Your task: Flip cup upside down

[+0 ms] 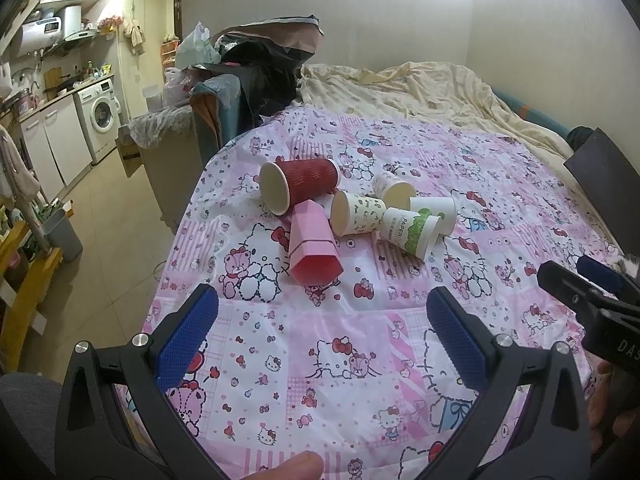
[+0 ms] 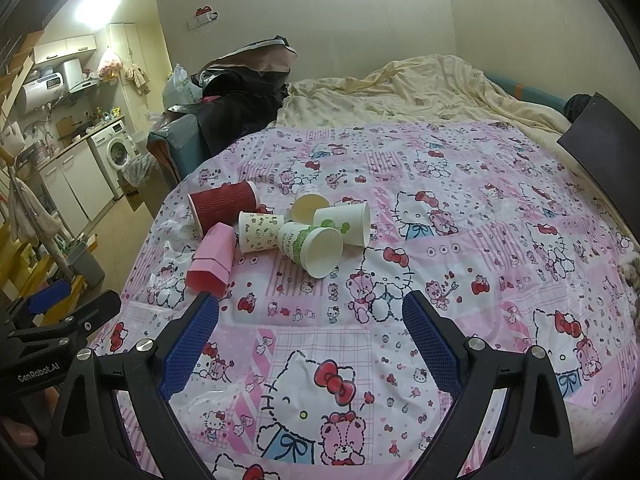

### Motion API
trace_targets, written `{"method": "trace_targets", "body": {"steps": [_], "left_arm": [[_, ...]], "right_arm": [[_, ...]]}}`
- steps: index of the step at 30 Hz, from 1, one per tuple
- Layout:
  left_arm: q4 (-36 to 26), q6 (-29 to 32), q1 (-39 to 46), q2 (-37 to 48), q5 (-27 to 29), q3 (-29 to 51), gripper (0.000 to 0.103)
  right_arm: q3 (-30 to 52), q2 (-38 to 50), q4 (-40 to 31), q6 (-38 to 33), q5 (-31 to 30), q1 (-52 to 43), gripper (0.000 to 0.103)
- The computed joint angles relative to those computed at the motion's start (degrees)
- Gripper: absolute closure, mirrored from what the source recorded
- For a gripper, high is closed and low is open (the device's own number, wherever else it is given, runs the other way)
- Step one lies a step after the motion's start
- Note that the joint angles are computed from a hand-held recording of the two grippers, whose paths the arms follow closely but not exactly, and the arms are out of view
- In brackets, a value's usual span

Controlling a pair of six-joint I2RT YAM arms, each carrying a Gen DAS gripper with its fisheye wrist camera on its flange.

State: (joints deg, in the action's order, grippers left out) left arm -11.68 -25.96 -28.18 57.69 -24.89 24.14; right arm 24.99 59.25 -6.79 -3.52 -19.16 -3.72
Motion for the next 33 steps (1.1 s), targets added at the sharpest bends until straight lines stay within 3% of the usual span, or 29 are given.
{"method": "trace_targets", "body": {"steps": [25,29,33], "left_arm": [[-2.6,-0.8,0.8,-0.2,1.9,1.5,0.000],[-6.3,2.3,6.5,7.5,6.7,7.4,0.000],[-12.5,6.7,17.3,25.9,18.0,21.3,0.000]], "right_arm": [[0.1,1.1,-0.3,0.2,0.1,0.0,0.008],[0.7,1.9,-0.7,0.1,-0.2,-0.4,0.008],[2.0,4.5,-1.2,0.2,0.8,-1.4,0.008]]}}
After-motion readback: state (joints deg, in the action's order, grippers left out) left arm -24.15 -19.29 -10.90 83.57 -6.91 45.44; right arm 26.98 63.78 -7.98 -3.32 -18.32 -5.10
